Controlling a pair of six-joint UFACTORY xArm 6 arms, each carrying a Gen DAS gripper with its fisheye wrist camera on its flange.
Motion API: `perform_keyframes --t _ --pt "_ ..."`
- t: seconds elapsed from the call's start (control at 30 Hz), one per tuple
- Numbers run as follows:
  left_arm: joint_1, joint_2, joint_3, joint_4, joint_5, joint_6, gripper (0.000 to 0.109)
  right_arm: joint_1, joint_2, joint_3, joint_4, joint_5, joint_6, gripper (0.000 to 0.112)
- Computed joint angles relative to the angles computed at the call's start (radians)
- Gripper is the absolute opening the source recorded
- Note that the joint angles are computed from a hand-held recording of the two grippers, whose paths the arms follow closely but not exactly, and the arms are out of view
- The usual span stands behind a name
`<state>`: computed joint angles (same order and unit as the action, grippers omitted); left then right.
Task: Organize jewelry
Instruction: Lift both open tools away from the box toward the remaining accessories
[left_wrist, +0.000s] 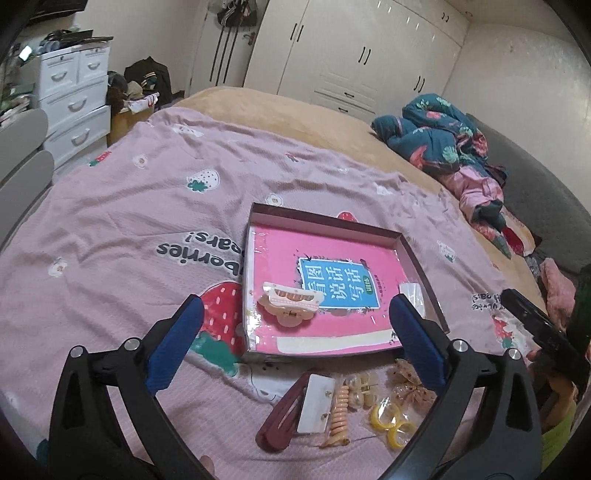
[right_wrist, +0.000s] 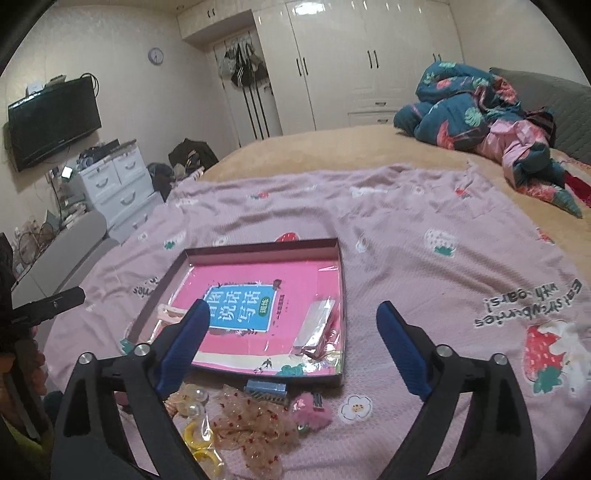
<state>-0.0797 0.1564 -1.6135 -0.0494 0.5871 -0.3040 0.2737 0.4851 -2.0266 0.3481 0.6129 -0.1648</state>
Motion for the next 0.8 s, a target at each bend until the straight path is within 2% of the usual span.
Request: perform_keyframes --t 0.4,0.8 --pt "0.004 -0.121 0.110 0.019 -0.043 -0.005 0.094 -0.008 -0.201 0.248 -0.035 -0.081 0.027 0.093" --pt "0.001 -0.225 0.194 -0.008 -0.074 0.038 0.094 0.009 -0.314 0.368 -0.048 -0.096 -0.002 0.094"
